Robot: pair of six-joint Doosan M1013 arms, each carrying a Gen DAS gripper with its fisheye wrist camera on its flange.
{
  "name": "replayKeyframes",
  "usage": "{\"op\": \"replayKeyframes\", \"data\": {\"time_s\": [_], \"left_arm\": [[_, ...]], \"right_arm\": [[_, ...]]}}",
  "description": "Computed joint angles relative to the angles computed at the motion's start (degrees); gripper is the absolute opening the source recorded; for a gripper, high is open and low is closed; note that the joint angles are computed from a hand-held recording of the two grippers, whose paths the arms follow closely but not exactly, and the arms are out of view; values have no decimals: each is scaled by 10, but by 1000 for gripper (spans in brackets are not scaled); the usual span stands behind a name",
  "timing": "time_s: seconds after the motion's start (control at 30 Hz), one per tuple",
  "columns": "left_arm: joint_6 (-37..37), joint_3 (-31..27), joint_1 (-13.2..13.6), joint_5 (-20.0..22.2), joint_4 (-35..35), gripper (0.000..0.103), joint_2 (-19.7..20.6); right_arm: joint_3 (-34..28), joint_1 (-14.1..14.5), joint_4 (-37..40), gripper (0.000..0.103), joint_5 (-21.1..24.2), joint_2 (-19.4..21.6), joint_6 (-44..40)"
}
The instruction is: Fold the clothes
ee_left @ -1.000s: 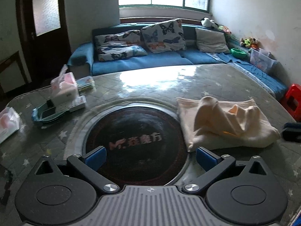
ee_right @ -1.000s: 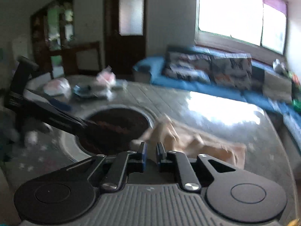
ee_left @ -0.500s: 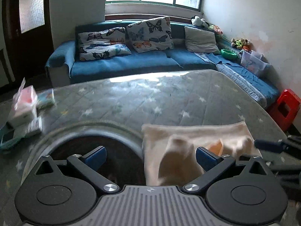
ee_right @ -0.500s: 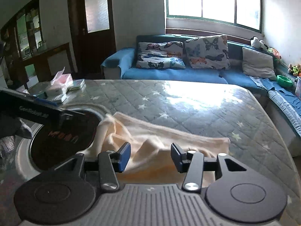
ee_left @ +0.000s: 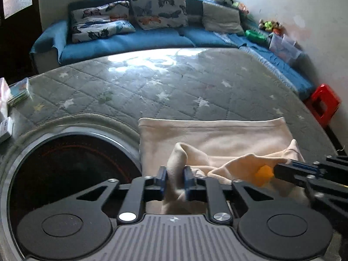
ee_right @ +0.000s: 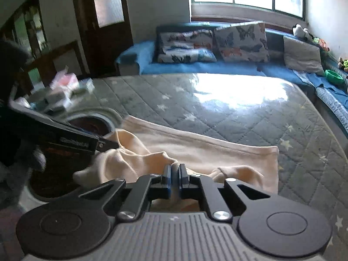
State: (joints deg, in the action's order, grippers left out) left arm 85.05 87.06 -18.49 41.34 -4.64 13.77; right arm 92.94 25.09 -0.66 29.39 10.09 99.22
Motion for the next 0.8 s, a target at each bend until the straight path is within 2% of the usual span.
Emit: {"op": "replayKeyframes", "data": {"time_s": [0.17,0.37,0.5,0.57,0.6,0.63,0.67,0.73,0.8], "left_arm": [[11,43,11,-37,-15,10,-49],[29,104,21,-59,-5,9,-128],[35,148,26,-53,11,9,-176],[57,164,31,-28,1,10,-192],[68,171,34,-11,-5,10,-199],[79,178,36,4,-9,13,-206],[86,184,38,15,-9,15,-211],[75,195,37,20,19,24,-220],[56,203,37,9,51,47,-229]], "right_arm": [[39,8,54,4,-52,-52,-51],[82,32,155,4,-86,-118,-175],[97,51,213,4,-55,-146,-253],[102,59,235,4,-36,-154,-276],[102,59,269,5,-13,-156,-310],[104,59,293,5,7,-158,-336],[106,62,289,6,11,-160,-332],[110,70,281,8,17,-164,-323],[113,73,264,15,9,-167,-297]]}}
